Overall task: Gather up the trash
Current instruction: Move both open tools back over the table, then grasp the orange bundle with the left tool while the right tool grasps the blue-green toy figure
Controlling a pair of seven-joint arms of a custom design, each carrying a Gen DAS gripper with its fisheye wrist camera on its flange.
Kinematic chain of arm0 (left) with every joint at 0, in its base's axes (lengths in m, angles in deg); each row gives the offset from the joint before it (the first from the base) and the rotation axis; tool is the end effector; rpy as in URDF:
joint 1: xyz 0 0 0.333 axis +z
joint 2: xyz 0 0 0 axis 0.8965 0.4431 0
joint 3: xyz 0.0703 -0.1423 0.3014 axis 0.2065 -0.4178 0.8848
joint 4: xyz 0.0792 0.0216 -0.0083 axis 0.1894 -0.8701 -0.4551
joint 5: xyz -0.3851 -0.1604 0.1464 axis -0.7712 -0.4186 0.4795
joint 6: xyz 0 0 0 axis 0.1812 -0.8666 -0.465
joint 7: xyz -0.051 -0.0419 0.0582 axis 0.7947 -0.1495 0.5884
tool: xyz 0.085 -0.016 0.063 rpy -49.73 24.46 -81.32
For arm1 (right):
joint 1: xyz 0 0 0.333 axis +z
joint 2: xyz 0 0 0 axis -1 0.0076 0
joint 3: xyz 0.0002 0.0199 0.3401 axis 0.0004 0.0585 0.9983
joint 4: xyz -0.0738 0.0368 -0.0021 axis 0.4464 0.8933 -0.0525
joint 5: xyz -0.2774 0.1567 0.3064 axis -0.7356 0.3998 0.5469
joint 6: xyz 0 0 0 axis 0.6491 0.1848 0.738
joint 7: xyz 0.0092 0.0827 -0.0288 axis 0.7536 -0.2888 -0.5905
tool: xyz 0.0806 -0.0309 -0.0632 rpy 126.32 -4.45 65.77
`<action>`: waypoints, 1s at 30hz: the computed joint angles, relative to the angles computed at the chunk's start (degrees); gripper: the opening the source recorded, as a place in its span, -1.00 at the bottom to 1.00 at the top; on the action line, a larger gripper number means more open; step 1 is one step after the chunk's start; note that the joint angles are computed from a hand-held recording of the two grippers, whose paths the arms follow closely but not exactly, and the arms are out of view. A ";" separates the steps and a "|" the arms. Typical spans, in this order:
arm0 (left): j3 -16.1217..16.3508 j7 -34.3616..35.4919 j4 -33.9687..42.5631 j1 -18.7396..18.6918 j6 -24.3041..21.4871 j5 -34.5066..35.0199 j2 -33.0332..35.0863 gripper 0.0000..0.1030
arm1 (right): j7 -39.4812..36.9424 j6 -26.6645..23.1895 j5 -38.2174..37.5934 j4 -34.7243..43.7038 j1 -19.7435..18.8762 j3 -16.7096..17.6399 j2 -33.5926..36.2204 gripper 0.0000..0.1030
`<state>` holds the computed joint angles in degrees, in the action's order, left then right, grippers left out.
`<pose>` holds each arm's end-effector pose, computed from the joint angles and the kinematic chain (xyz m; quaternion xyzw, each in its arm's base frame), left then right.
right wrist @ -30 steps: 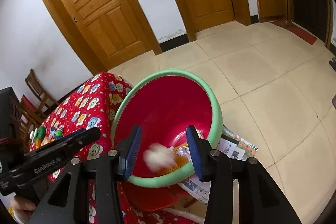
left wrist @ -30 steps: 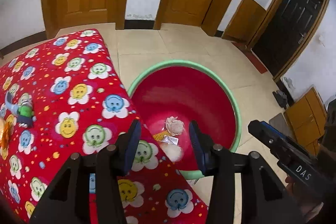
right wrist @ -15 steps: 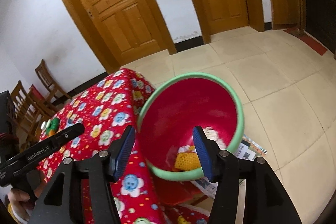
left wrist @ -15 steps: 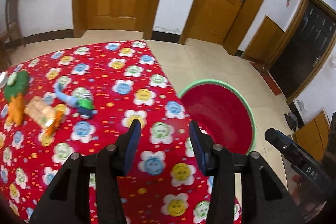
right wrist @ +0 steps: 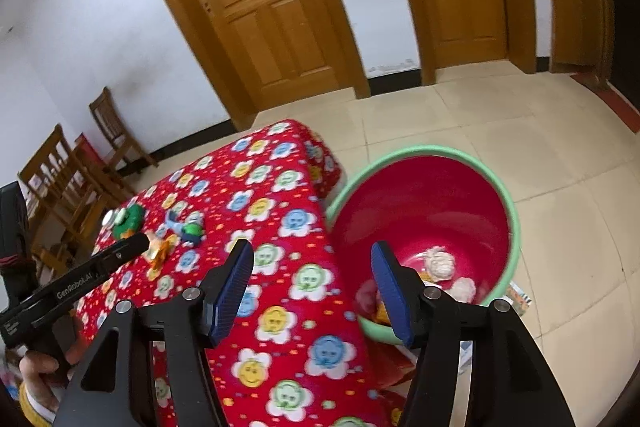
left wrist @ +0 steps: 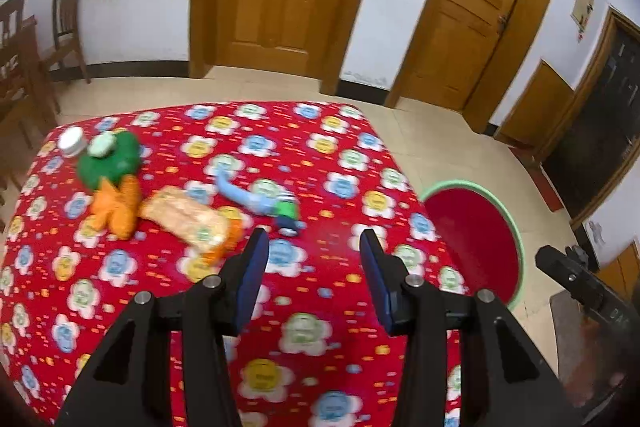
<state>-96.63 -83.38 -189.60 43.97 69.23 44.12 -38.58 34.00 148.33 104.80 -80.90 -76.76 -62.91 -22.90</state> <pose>0.4402 -0.3711 0.5153 -0.7516 0.5381 -0.3052 0.2288 0.5110 0.1031 0.5247 -0.7059 0.5924 -0.0993 0.3754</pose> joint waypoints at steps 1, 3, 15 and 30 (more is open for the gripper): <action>0.28 -0.06 -0.96 0.13 -0.20 -0.22 -0.99 -0.08 | -0.03 -0.24 -0.13 0.32 0.23 0.23 0.16 0.22; 0.72 -0.20 -2.72 0.56 -0.46 -0.79 -2.79 -0.08 | 0.02 -0.44 -0.46 1.02 0.84 0.88 0.60 0.22; 2.96 0.63 -11.77 4.91 -0.69 -3.14 -10.53 -0.08 | 2.43 -1.70 -3.34 8.07 4.44 3.93 8.15 0.22; 4.46 -2.82 -15.93 10.76 7.07 -0.61 -8.10 -0.05 | 9.93 -1.28 -10.26 15.51 7.75 6.02 18.59 0.22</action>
<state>-92.17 -86.20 -205.53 54.73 76.30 43.51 -46.68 43.93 147.04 94.53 -65.39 -69.00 -56.89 -4.31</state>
